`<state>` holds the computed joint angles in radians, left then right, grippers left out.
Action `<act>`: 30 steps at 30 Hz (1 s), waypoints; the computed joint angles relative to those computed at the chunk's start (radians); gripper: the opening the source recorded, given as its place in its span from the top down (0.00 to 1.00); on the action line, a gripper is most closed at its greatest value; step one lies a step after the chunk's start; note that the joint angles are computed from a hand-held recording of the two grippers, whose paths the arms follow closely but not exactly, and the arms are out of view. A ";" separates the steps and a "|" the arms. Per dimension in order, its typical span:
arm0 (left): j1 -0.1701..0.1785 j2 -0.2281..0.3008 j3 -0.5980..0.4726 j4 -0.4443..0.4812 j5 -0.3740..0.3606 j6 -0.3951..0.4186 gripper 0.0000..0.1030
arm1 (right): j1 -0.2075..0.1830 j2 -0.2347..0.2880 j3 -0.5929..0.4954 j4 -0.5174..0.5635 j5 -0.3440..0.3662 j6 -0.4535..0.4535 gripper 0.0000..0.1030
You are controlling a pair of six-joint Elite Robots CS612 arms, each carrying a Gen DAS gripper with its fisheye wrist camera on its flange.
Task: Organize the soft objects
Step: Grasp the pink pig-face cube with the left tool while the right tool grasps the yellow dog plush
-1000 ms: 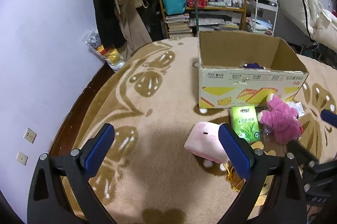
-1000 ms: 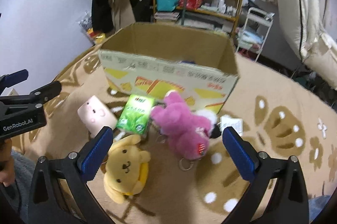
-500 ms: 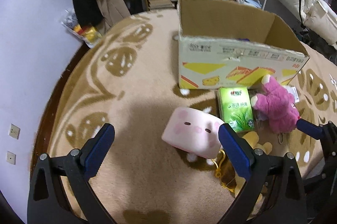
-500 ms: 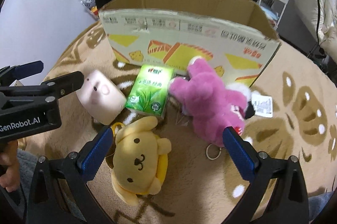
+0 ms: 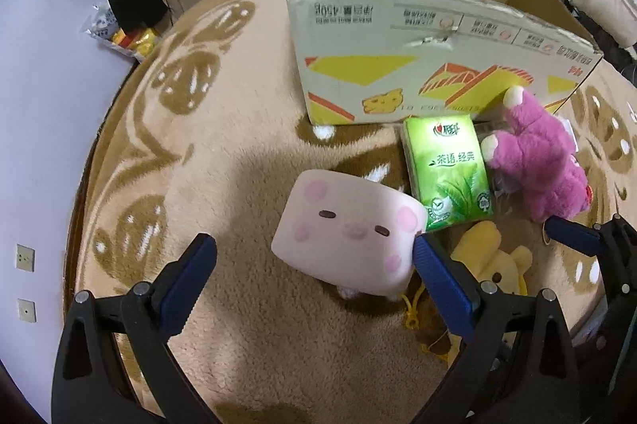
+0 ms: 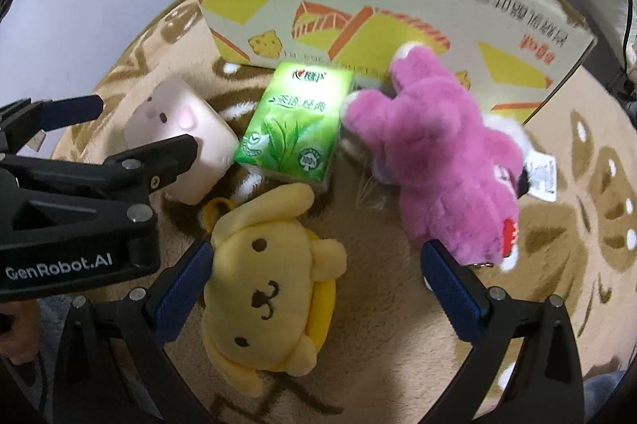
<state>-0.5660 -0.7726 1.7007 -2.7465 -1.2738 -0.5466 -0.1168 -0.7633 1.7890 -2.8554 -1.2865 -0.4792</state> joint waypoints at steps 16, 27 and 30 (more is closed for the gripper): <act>0.022 0.025 -0.023 -0.004 -0.066 -0.001 0.05 | -0.015 0.029 -0.057 0.149 0.056 0.055 0.00; 0.039 0.035 -0.029 -0.021 -0.130 -0.004 0.09 | -0.017 0.022 -0.056 0.167 0.026 0.035 0.00; 0.039 0.034 -0.025 -0.043 -0.150 -0.001 0.18 | -0.005 0.023 -0.055 0.151 0.002 0.040 0.00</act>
<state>-0.5266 -0.7386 1.6761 -2.7891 -1.4238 -0.5479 -0.1214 -0.7408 1.7338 -2.7040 -1.2849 -0.4397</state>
